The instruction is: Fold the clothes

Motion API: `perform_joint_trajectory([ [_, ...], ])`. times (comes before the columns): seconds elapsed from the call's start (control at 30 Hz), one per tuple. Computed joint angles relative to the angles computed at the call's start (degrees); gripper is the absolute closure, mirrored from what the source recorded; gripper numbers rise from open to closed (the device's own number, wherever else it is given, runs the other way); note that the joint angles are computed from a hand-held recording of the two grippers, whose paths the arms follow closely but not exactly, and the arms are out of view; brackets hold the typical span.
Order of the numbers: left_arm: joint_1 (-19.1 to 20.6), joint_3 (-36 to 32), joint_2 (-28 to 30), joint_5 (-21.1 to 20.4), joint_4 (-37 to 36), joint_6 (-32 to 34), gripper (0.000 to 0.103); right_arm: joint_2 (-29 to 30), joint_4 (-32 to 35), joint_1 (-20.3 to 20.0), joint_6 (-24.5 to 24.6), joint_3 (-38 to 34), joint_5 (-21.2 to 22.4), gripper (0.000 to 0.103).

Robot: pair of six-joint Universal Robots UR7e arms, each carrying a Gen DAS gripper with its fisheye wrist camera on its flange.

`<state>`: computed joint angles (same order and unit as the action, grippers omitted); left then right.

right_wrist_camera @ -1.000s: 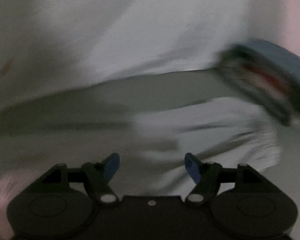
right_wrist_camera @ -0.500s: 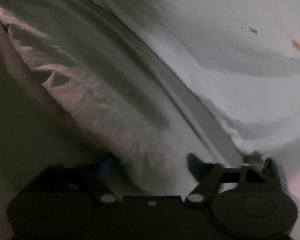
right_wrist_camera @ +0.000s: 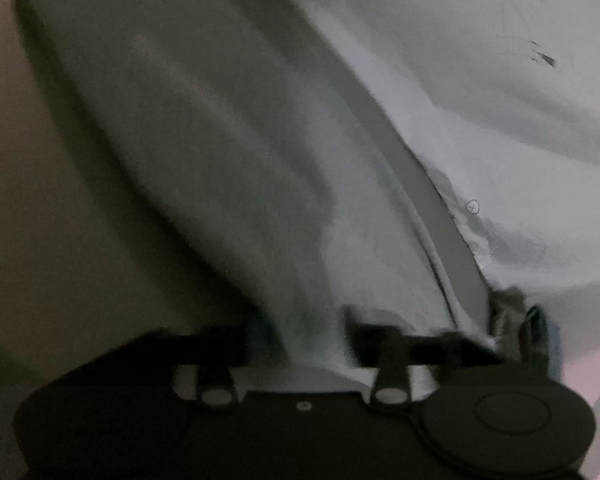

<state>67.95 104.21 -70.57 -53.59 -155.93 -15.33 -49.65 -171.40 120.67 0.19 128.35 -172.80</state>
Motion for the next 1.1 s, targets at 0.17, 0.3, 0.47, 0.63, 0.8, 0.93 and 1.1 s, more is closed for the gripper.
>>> perform_joint_trajectory([
  [0.17, 2.5, -1.4, -0.6, -6.7, 0.1, -4.8, 0.055, 7.1, -21.1, 0.3, -19.7, -7.6, 6.6, 0.04],
  [0.3, 0.3, 0.9, -0.4, 2.6, -6.8, -0.7, 0.017, 11.6, -28.9, -0.6, -31.9, -12.2, 11.2, 0.04],
  [0.47, 0.6, 1.4, 1.3, 4.4, -13.4, 12.4, 0.015, 12.5, -28.8, -1.1, -34.6, -13.2, 15.7, 0.039],
  [0.63, 0.4, 0.1, 4.9, 4.3, -15.7, 21.6, 0.041, 13.3, -26.0, -0.3, -30.2, -13.1, 16.6, 0.039],
  [0.8, -5.3, 0.9, 9.8, 18.5, -22.5, 36.6, 0.092, 8.6, -21.7, -1.7, -13.5, -12.0, 24.1, 0.101],
  [0.93, -4.4, -0.9, 7.8, 16.8, -16.3, 28.1, 0.092, 6.3, -22.2, -3.3, -0.5, -12.8, 33.5, 0.101],
  [1.1, -1.2, -3.0, 5.6, 10.7, -6.8, 16.1, 0.091, 12.5, -25.8, -5.2, -4.0, -22.4, 35.7, 0.099],
])
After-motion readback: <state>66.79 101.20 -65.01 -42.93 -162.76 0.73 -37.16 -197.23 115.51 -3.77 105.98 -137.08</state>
